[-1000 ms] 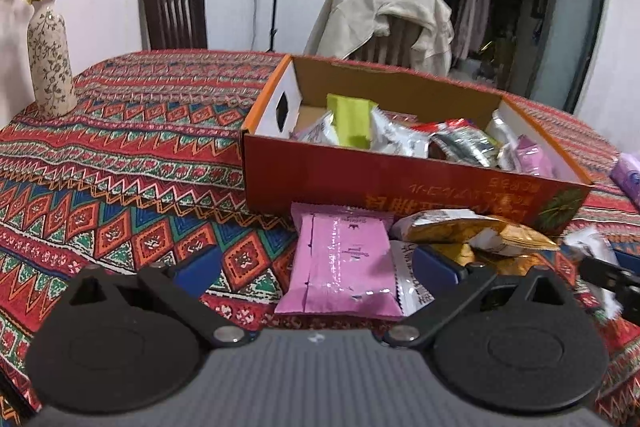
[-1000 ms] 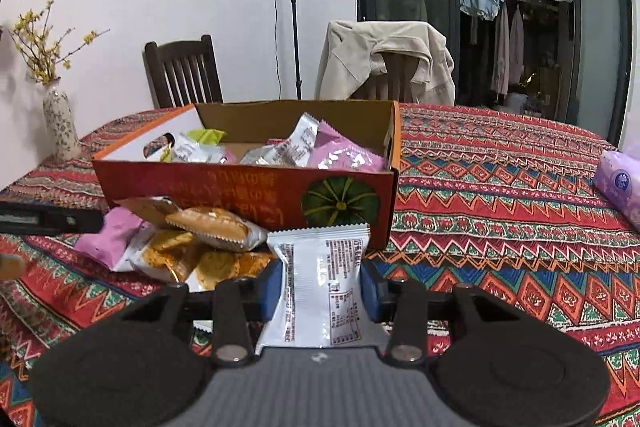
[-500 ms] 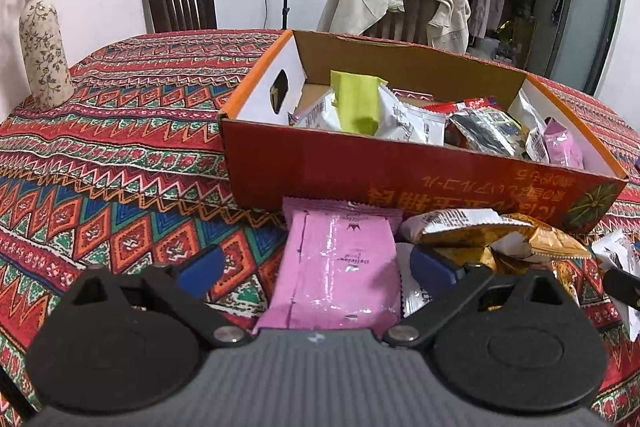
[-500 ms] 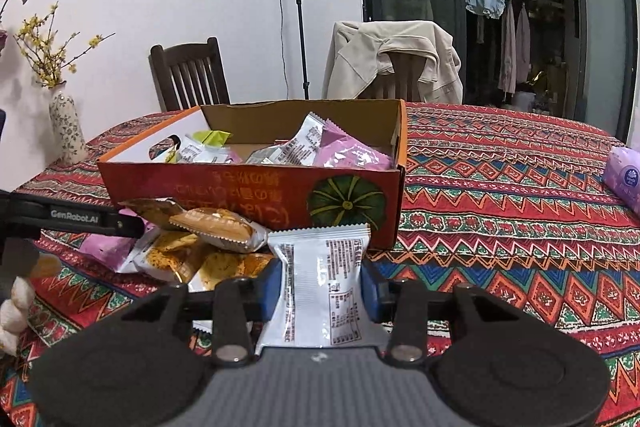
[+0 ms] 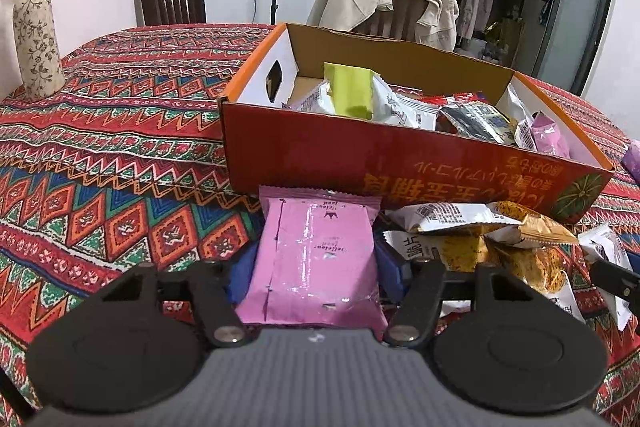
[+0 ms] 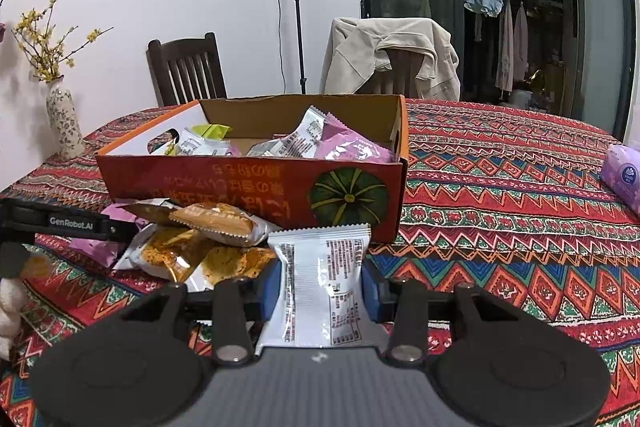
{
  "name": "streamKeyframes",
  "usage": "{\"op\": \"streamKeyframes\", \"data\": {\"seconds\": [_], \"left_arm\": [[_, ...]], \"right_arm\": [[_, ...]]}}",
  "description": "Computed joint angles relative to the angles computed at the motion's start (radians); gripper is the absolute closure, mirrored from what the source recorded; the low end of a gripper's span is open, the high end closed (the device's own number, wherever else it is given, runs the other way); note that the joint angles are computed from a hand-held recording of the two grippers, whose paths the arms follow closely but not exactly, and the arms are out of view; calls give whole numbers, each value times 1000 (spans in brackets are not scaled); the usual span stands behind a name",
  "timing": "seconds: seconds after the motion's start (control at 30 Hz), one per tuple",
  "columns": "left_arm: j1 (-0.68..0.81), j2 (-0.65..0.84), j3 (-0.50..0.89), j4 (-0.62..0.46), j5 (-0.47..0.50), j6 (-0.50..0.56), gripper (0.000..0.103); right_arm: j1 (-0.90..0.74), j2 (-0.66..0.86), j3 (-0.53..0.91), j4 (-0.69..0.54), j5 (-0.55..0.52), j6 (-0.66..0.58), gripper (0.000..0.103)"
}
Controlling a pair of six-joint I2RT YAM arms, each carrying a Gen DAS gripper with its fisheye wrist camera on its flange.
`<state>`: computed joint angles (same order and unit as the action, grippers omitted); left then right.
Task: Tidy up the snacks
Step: 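Lift the white and pink packets over the box with both grippers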
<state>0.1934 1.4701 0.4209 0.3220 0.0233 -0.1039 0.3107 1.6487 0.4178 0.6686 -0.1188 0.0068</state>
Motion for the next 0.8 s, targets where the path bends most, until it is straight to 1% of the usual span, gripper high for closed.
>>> {"op": "streamKeyframes", "data": {"seconds": [0.23, 0.5, 0.67, 0.8], "left_arm": [[26, -90, -56, 13, 23, 12, 39], [88, -259, -115, -12, 82, 25, 39], [102, -315, -113, -9, 99, 38, 39], [86, -327, -83, -4, 98, 44, 39]], "right_arm": [[4, -25, -13, 0, 12, 3, 62], [-6, -64, -31, 13, 3, 0, 62], [-12, -97, -20, 28, 1, -4, 62], [-8, -112, 13, 29, 5, -16, 62]]}}
